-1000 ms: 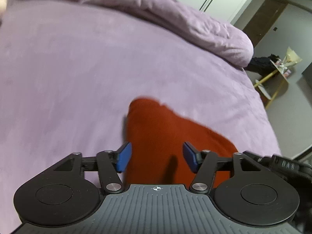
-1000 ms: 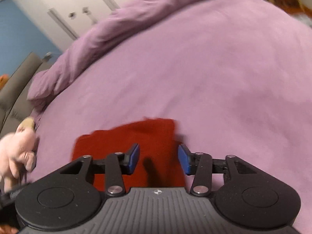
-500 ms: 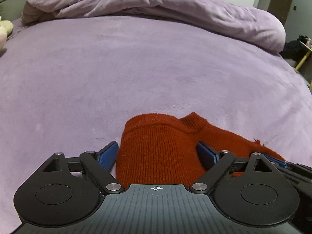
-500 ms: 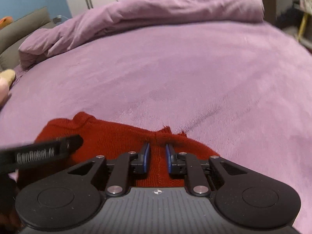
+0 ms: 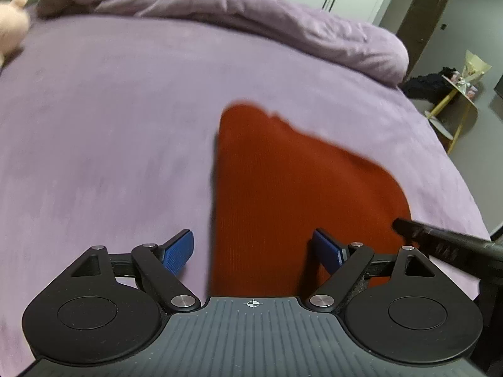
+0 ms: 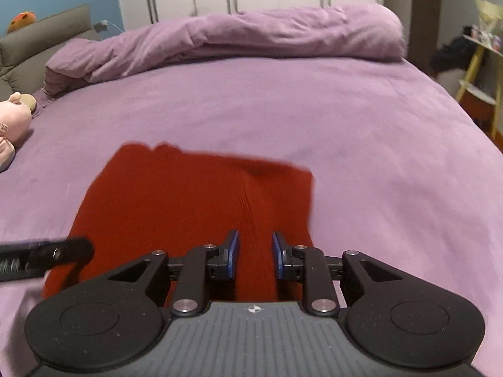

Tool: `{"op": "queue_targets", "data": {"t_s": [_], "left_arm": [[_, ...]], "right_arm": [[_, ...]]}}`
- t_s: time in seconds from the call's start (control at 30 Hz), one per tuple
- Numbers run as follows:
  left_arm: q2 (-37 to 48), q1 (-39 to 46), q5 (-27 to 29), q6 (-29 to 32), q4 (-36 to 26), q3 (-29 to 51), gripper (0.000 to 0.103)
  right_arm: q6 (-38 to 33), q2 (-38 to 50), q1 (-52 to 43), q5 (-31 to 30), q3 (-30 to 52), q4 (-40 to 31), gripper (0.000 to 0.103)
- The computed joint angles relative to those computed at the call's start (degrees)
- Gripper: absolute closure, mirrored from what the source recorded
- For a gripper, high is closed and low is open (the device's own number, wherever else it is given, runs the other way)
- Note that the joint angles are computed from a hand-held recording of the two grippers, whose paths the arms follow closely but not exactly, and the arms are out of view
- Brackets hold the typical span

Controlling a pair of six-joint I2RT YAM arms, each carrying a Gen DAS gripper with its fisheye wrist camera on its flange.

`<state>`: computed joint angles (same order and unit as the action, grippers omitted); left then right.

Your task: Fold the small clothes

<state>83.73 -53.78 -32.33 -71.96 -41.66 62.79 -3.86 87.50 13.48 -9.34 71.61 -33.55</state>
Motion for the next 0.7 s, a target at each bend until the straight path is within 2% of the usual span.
{"op": "queue_targets", "data": {"t_s": [0.07,0.13,0.2,0.4,0.5,0.57,0.67,0.7], "left_arm": [[0.3,-2.3,1.0,-3.8,-1.7,-0.2,0.016],[1.1,-3.0,1.9,-5.8,-3.0,0.5,0.015],[2.3,-2.2,2.7,-5.1,-4.7,2.3,0.015],[7.6,-2.5,2.9,-3.0,-12.6,9.5,0.013],[7.7,-3.5,3.5,-5.4,-15.6,11.2,0.013],[7.4,-5.0,2.8,-7.0,-18.2,12.4,0.014],[7.9,-7.4,0.8,-9.3,-23.0,15.1,0.011],[8.6,-8.2,0.4,-10.3,-25.4,16.7,0.010]], "right_arm": [[0.5,-2.9,-0.3,1.5,-1.1,-4.2,0.080],[0.7,-5.7,-0.4,2.3,-2.9,-5.3,0.076],[-0.2,-5.8,0.3,4.0,-2.3,-8.2,0.075],[-4.3,-7.6,1.8,7.2,-4.2,-8.6,0.073],[-5.4,-7.8,2.9,9.1,-4.0,-9.7,0.073],[-6.0,-7.9,3.8,10.8,-2.5,-13.0,0.071],[-6.8,-9.3,4.2,12.2,-1.3,-17.3,0.063],[-6.7,-9.4,4.2,12.4,-0.8,-18.6,0.054]]}}
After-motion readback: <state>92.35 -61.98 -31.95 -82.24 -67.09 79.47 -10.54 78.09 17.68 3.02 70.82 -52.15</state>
